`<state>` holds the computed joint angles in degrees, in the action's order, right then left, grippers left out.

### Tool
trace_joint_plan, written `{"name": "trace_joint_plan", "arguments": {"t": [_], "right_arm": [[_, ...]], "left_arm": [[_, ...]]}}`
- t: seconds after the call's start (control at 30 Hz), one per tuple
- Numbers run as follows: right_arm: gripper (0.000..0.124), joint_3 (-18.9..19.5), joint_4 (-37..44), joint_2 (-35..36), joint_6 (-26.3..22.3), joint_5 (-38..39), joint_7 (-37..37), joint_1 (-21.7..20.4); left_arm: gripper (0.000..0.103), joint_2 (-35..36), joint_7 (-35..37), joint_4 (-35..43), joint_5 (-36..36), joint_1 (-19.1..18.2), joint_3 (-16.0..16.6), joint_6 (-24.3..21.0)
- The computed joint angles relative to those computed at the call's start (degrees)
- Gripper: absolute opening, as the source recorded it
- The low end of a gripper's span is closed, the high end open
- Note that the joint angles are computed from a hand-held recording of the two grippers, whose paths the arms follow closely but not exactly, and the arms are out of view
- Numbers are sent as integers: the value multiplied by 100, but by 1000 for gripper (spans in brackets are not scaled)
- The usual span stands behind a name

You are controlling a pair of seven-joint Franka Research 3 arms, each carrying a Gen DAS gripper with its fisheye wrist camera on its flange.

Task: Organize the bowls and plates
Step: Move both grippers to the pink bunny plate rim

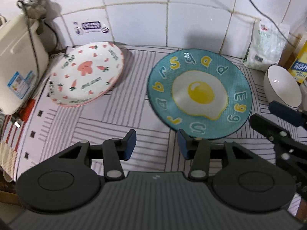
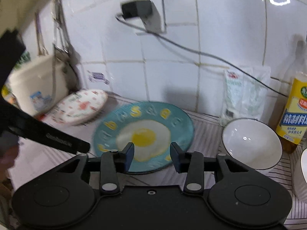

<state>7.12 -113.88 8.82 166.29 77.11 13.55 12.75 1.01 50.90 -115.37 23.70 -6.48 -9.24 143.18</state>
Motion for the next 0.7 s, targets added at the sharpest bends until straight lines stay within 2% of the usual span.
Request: {"name": "trace_joint_plan", "arguments": {"t": [0.33,0.7], "right_arm": [[63,-166,-288,-740,-985,592,-459,174],[72,-190,126,-545,-1625,467,-586,348]], "left_arm": [[56,-989,204,-756,-30,188,50,-1],[68,-1427,266,-974,183,487,110,-101]]}}
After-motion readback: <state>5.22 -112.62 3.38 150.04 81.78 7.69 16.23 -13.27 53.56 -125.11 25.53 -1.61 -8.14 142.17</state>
